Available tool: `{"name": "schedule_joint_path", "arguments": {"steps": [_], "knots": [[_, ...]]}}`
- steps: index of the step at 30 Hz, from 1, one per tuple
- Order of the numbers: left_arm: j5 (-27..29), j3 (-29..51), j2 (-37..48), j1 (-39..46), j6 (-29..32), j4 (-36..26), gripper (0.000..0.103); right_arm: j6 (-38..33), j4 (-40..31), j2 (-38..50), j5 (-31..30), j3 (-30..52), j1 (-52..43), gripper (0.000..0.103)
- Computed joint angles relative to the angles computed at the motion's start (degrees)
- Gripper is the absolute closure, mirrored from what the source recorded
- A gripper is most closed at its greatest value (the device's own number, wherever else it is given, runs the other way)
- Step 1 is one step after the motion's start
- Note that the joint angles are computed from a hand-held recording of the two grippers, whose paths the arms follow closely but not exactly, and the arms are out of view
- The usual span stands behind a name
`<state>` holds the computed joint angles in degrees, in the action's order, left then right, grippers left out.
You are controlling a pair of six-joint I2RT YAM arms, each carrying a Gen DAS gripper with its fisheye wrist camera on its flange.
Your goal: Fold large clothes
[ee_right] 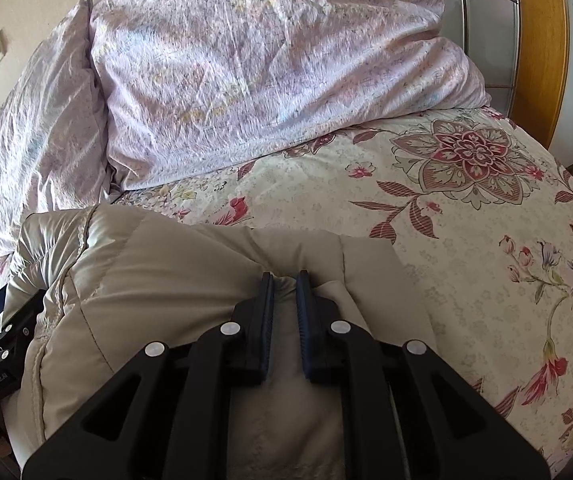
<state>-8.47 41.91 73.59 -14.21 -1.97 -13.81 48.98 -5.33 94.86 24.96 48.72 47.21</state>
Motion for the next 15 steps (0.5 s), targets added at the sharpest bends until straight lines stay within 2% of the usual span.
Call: {"name": "schedule_joint_path", "arguments": {"steps": [15], "knots": [[-0.1, -0.6, 0.0, 0.0, -0.8, 1.0, 0.002, 0.3, 2.0, -0.2, -0.6, -1.1, -0.4, 0.091]]}}
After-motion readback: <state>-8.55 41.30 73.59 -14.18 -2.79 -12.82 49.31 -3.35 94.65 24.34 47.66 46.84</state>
